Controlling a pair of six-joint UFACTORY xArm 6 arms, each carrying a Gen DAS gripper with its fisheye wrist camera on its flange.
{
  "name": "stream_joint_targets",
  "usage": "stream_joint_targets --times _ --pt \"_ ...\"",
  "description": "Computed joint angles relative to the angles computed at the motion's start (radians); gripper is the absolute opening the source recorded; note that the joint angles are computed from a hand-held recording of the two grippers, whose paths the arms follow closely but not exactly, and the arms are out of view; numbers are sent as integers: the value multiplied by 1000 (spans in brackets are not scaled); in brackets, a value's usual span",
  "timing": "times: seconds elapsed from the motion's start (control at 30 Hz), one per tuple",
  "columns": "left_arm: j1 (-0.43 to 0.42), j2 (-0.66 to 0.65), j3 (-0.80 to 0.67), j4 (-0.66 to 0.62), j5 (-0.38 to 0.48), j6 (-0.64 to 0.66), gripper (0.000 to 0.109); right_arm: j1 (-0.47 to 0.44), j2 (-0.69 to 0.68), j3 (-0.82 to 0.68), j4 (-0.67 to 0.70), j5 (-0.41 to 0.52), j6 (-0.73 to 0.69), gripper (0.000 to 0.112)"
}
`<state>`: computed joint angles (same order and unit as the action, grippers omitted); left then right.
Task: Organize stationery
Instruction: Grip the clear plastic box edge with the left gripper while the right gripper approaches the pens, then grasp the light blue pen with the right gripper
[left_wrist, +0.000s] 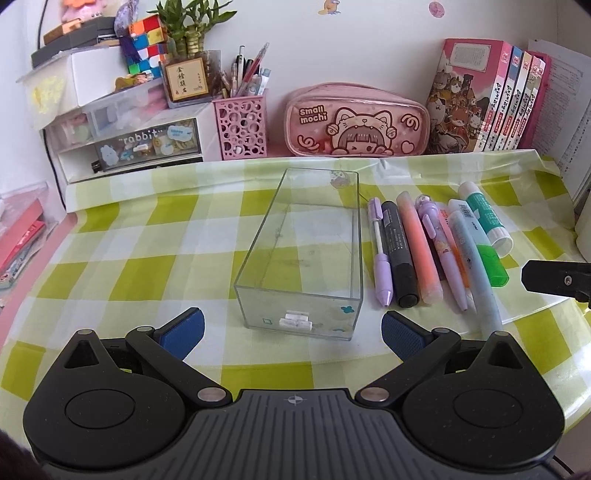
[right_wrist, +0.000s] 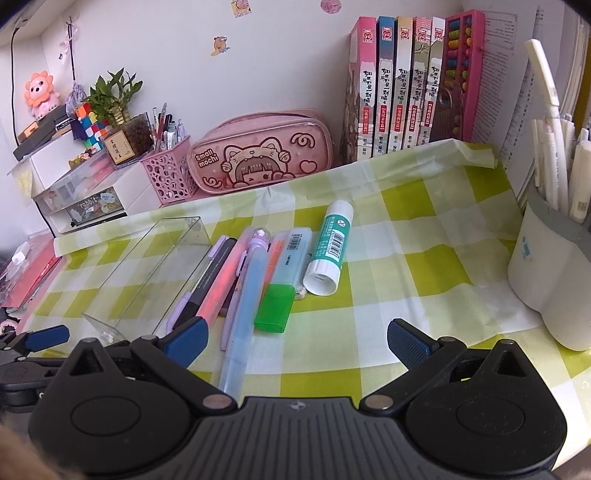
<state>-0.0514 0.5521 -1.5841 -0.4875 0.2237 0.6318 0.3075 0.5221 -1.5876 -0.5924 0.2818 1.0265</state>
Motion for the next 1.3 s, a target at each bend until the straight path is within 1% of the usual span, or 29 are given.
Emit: stream_joint_targets --times 0.07,0.13,0.2,0.27,0.3,0.4,0.47,0.5,0.53,0.57,0.6,0.67,0.77,0.87,0.93,1.0,1.03,1.07,1.13,1.17,1.2,1.3 --pt "0 20 -25 -92 12 86 97 -3 13 9 87 -55 -72 103" --pt "-1 35 -44 -202 18 187 95 1 26 13 209 -102 -172 103" --pt "-4 47 -59 -320 20 302 94 10 43 6 342 -133 -290 103" --pt "-5 59 -75 -397 31 380 92 17 59 -6 439 -151 -371 102" --pt "-4 66 -85 -420 41 404 88 22 68 -15 496 -160 -420 101" --pt "1 94 -117 -433 60 416 78 31 97 -51 625 -161 -528 92" --pt "-2 106 -126 -491 40 482 74 33 114 -75 641 -157 -540 84" --pt "-3 110 -130 -514 38 509 73 33 123 -86 647 -154 -544 82" --pt "-3 112 -134 -534 37 531 74 34 130 -96 646 -150 -542 77" --pt "-4 114 -135 -561 34 558 74 32 139 -109 633 -142 -529 75" --pt "-5 115 -138 -580 33 578 74 29 147 -121 593 -134 -491 75" --pt "-8 116 -138 -603 28 601 73 25 159 -139 531 -121 -433 69" --pt "-10 109 -129 -590 27 586 73 20 168 -151 497 -108 -394 61" --pt "-16 97 -109 -529 14 523 73 16 173 -162 457 -88 -352 55" --pt "-21 87 -93 -503 7 493 73 17 180 -175 441 -70 -336 53" --pt "-27 83 -86 -521 2 515 73 18 189 -192 413 -48 -315 51" --pt "-30 85 -87 -549 -3 544 73 18 192 -199 384 -39 -291 47" --pt "-33 87 -89 -579 -9 571 73 18 192 -202 363 -36 -273 46" --pt "-37 91 -94 -637 -17 627 73 18 190 -202 382 -34 -273 43" --pt "-38 95 -99 -672 -17 657 73 18 188 -200 407 -39 -292 24" --pt "-39 98 -103 -705 -18 688 73 19 187 -205 442 -33 -313 21" --pt "-40 99 -106 -710 -19 694 73 20 193 -227 521 -25 -362 21"
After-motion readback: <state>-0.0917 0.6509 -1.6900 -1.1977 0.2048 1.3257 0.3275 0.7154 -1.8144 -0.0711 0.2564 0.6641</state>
